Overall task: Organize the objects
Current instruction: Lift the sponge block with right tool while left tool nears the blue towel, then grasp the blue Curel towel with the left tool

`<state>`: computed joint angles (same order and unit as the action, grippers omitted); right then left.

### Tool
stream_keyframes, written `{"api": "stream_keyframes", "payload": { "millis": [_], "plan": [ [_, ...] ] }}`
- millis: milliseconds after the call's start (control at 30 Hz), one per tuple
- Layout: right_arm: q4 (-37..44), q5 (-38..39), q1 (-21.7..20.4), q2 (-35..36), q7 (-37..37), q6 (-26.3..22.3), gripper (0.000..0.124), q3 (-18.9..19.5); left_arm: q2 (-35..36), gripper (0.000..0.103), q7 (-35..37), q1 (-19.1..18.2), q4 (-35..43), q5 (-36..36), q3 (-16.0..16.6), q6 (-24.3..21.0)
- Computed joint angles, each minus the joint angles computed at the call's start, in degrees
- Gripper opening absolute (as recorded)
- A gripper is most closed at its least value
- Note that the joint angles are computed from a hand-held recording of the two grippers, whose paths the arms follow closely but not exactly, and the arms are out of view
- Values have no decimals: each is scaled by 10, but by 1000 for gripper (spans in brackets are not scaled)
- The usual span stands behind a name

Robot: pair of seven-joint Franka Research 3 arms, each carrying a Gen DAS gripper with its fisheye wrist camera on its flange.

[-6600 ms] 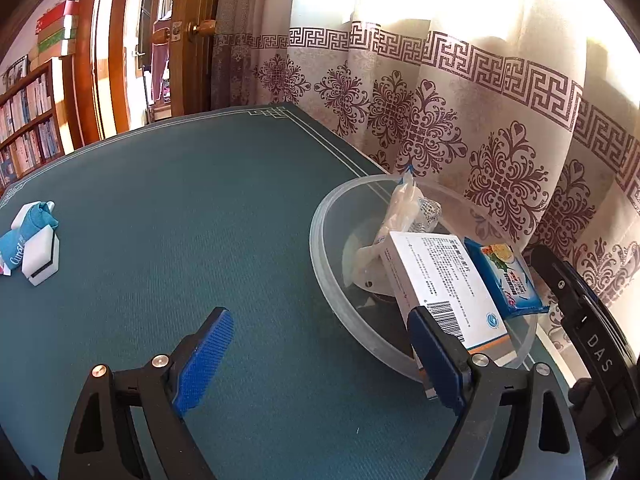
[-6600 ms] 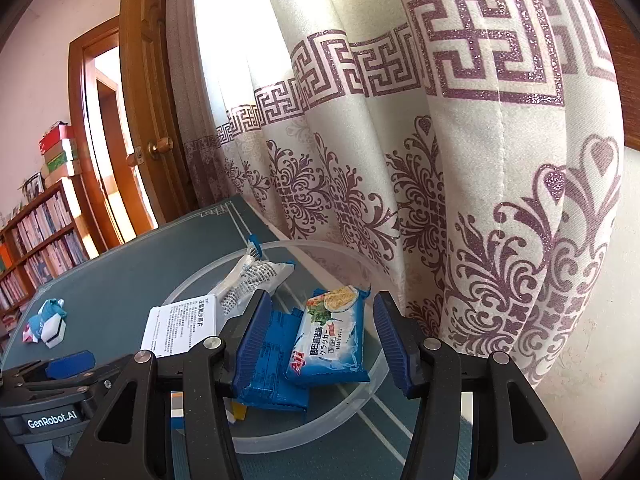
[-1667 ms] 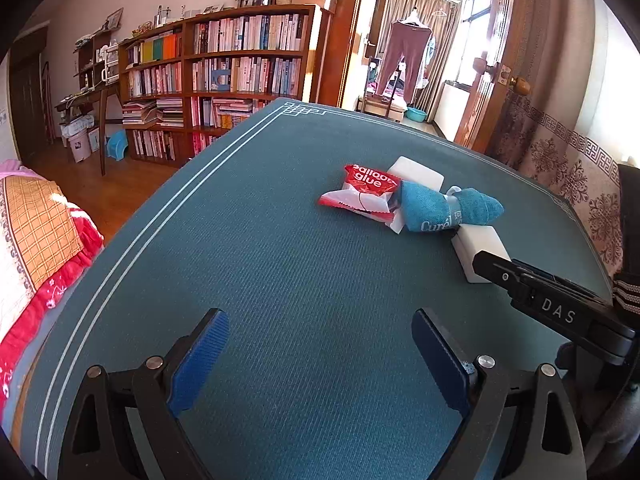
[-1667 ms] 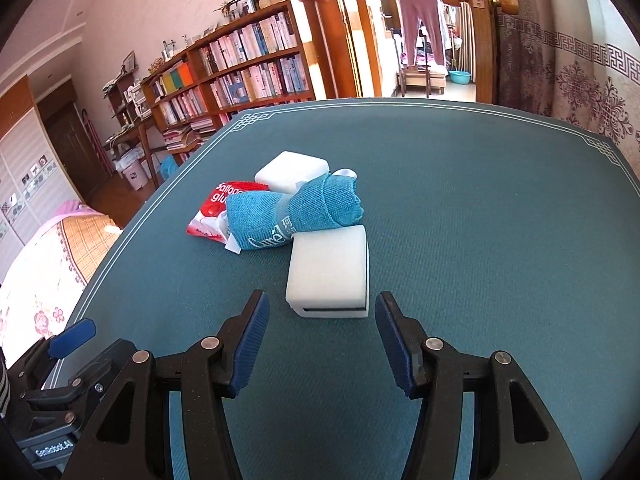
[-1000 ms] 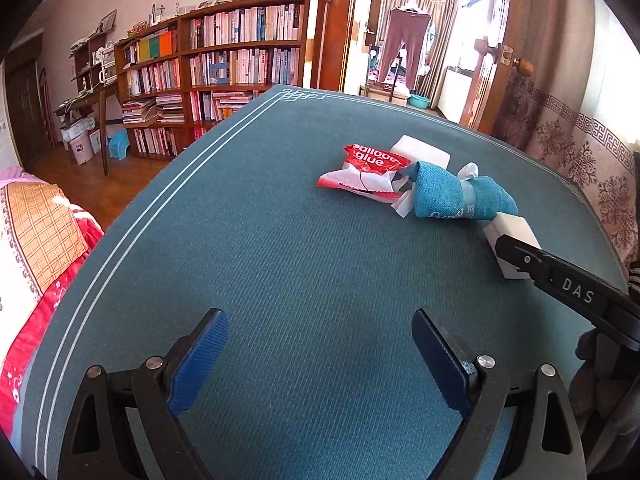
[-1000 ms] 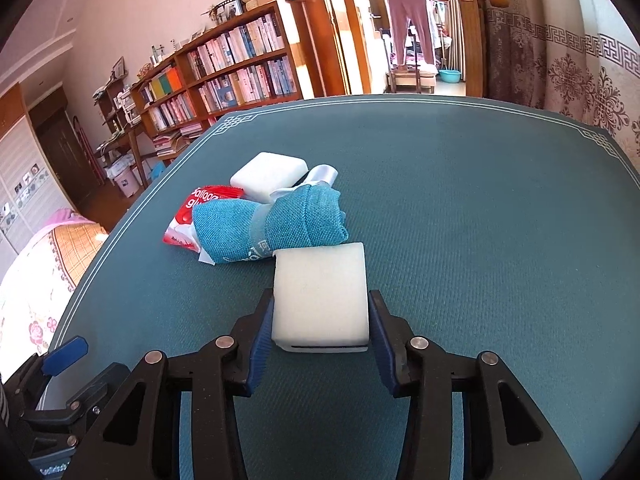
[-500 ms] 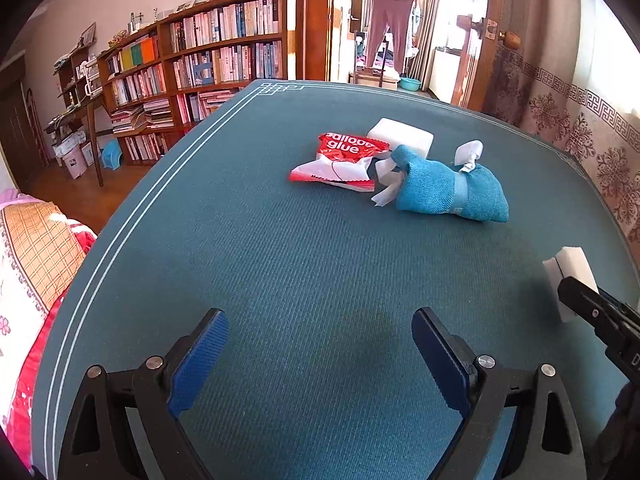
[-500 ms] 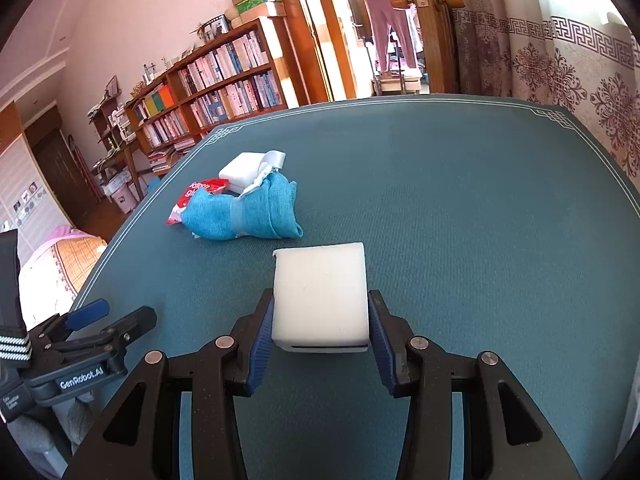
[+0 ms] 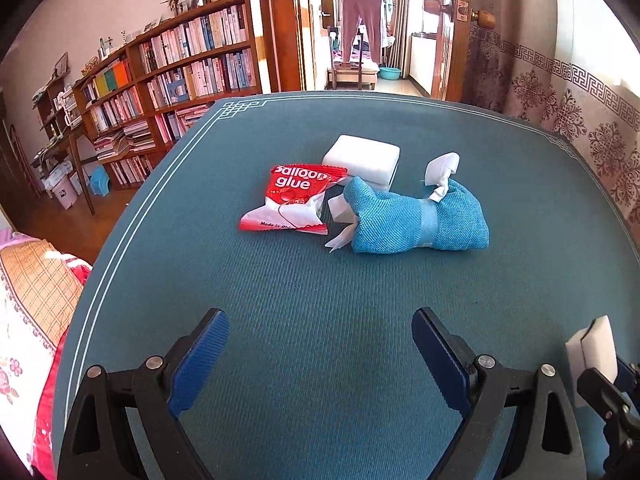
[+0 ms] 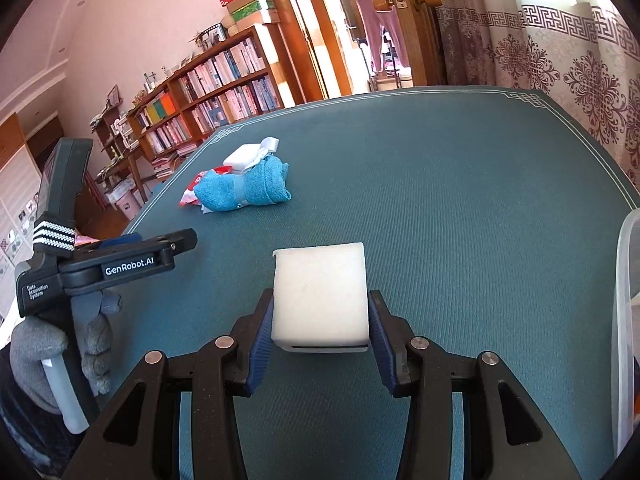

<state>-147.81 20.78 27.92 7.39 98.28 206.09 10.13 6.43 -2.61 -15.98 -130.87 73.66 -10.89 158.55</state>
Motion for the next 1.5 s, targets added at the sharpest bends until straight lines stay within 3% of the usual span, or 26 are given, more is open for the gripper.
{"api": "stream_keyframes", "payload": {
  "millis": [133,400,600,800,933,1067,1233,1500],
  "plan": [
    [-8,-60,-27,1,56,6,46,7,5,95,-4,-1,10,11,1,5],
    [-20,-116,-43,0,104,25,46,7,46,95,15,-12,74,56,8,-6],
    [-20,-136,-49,3,123,28,46,4,87,95,39,-1,109,30,25,77],
    [-20,-129,-46,3,118,30,46,2,97,96,38,-26,122,38,40,128],
    [-20,-134,-48,3,124,30,46,2,94,97,85,-30,115,8,35,180],
    [-23,-123,-45,0,120,33,46,0,86,97,138,-47,106,-24,38,189],
    [-25,-110,-44,-1,121,34,46,-2,71,97,123,-68,101,-7,54,151],
    [-27,-103,-41,-3,117,33,46,-2,71,97,97,-51,111,26,35,73]
  ]
}}
